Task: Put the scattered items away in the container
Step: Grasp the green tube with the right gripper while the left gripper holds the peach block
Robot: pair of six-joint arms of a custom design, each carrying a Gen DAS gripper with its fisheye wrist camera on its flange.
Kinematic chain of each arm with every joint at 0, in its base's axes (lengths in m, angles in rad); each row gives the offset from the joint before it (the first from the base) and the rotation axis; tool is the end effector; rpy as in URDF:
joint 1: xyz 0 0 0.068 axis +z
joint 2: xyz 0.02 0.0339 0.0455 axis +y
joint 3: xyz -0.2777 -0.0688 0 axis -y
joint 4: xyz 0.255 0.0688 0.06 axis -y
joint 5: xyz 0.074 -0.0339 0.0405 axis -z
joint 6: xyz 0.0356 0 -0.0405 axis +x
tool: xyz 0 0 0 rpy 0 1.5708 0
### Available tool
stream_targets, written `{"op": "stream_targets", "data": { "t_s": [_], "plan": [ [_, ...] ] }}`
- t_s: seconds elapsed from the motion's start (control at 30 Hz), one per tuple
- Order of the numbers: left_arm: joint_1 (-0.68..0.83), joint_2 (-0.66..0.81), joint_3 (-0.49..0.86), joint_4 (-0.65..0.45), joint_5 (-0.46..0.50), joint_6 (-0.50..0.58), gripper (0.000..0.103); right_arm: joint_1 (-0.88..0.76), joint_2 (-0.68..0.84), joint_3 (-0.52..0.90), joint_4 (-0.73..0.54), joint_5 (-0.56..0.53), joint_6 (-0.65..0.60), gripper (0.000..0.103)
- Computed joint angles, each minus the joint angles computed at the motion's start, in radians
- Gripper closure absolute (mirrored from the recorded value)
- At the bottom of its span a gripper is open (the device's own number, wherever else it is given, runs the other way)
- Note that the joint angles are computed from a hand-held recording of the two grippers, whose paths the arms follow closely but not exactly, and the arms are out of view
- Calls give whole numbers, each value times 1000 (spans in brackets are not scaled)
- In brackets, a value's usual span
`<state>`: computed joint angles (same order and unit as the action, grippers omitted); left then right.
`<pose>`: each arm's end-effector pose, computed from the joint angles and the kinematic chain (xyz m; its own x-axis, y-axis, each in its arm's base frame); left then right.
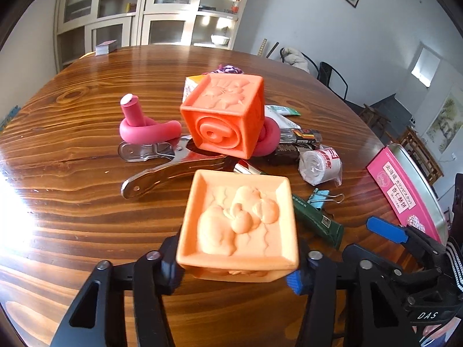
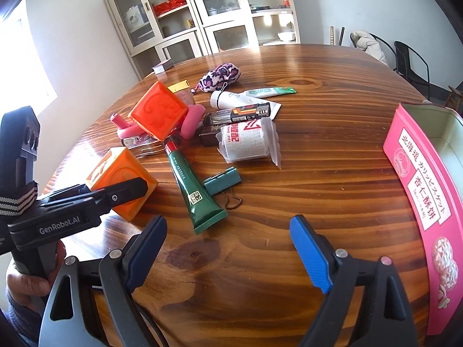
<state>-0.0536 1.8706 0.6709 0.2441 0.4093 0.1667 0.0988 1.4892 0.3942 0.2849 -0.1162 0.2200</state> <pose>0.3108 -0.0309 0.0758 -0.7580 0.1931 -0.6230 0.4099 0.8840 -0.2247 0.2413 0.0281 0.1119 -0.7422 0.1443 -0.6545 -0.0159 0.9725 0.2324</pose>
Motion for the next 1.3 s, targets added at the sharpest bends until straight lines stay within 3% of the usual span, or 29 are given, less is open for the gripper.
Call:
{"op": "stream_targets", "data": {
  "t_s": [0.13, 0.33, 0.53, 0.7, 1.13, 1.3],
  "plan": [
    [27, -10, -6, 4, 30, -12, 49, 3, -14, -12, 11, -3, -6, 14],
    [94, -69, -50, 63, 26, -25, 49, 19, -9, 0, 30, -27, -15, 32],
    [145, -62, -42, 66, 18, -26, 49, 94, 35, 111, -21, 14, -66, 45],
    [176, -57, -37, 65, 27, -27, 49, 130, 161, 253, -87, 14, -143, 55],
    [179, -55, -34, 43, 43, -13, 49, 140, 365, 443, -176, 77, -219, 63],
    [176, -48, -29, 41, 37, -14, 49, 152, 372, 446, -158, 95, -233, 80]
  ]
}}
